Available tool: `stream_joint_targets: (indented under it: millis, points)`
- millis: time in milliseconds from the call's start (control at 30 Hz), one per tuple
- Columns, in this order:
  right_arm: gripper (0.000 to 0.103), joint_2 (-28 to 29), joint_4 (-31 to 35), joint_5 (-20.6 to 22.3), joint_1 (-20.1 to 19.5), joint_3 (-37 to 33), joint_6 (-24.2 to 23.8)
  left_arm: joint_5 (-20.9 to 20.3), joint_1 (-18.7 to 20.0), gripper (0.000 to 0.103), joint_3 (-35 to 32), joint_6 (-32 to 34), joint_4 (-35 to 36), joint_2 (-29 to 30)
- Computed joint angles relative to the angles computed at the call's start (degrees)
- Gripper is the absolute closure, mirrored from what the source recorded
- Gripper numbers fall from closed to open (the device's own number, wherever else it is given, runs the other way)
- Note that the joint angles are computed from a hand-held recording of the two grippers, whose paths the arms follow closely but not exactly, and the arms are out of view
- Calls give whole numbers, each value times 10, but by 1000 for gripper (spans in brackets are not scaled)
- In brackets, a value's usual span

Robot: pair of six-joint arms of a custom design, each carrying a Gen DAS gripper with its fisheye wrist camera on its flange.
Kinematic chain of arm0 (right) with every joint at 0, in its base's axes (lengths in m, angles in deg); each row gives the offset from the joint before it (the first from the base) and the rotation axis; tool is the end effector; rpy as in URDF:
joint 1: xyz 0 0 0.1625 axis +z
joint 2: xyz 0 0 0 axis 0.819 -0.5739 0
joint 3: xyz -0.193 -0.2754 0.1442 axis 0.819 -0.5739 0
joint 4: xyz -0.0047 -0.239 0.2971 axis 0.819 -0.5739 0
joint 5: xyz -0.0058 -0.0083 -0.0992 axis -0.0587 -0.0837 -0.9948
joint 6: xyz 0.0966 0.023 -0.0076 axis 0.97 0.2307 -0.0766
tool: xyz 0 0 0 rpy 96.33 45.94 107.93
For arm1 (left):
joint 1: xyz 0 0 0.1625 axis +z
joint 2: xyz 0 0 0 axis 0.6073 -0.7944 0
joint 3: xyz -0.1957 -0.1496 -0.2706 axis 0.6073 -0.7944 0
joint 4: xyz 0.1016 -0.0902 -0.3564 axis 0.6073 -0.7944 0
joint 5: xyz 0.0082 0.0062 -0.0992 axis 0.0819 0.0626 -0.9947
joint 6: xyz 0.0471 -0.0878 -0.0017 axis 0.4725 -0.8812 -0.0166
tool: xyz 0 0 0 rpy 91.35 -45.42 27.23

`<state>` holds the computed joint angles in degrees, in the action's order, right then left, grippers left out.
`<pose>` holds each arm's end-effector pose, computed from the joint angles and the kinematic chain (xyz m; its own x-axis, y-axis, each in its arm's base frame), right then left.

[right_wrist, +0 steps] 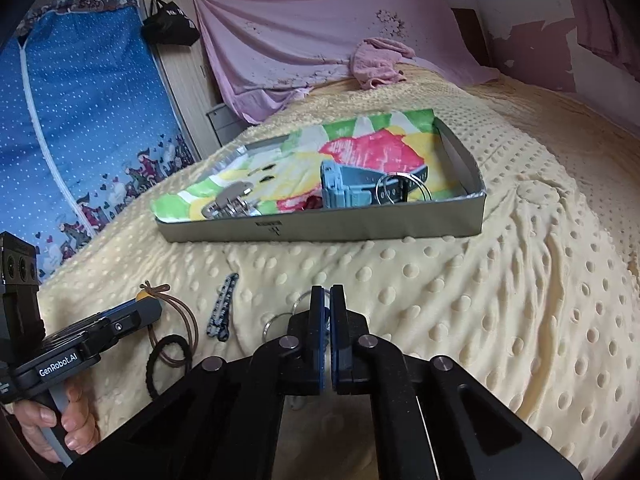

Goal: Organize jewelry
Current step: 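Grasp the orange-bead hair tie with the left tool while the right tool grasps the white-clip key ring, then carry both items over the tray and open both tools to release them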

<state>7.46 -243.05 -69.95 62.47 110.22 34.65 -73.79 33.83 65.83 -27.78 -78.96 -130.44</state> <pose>0.3784 -0.5424 -0.0521 -0.8711 -0.2129 0.4425 -0.4655 0.6449 -0.6062 0.0089 -0.5213 0.3624 -0.8925 0.1205 -0.4347 0.4080 0.6265 -0.6641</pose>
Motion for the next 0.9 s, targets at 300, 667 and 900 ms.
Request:
stream_joint_targets:
  millis: [300, 667, 900]
  points:
    - [101, -14, -14, 32, -7, 22, 8, 11, -11, 76, -4, -7, 3, -11]
    - [101, -28, -67, 67, -11, 42, 1, 12, -27, 76, -24, -2, -13, 2]
    - [101, -32, -84, 78, -14, 47, 0, 3, -29, 76, -39, -4, -12, 21]
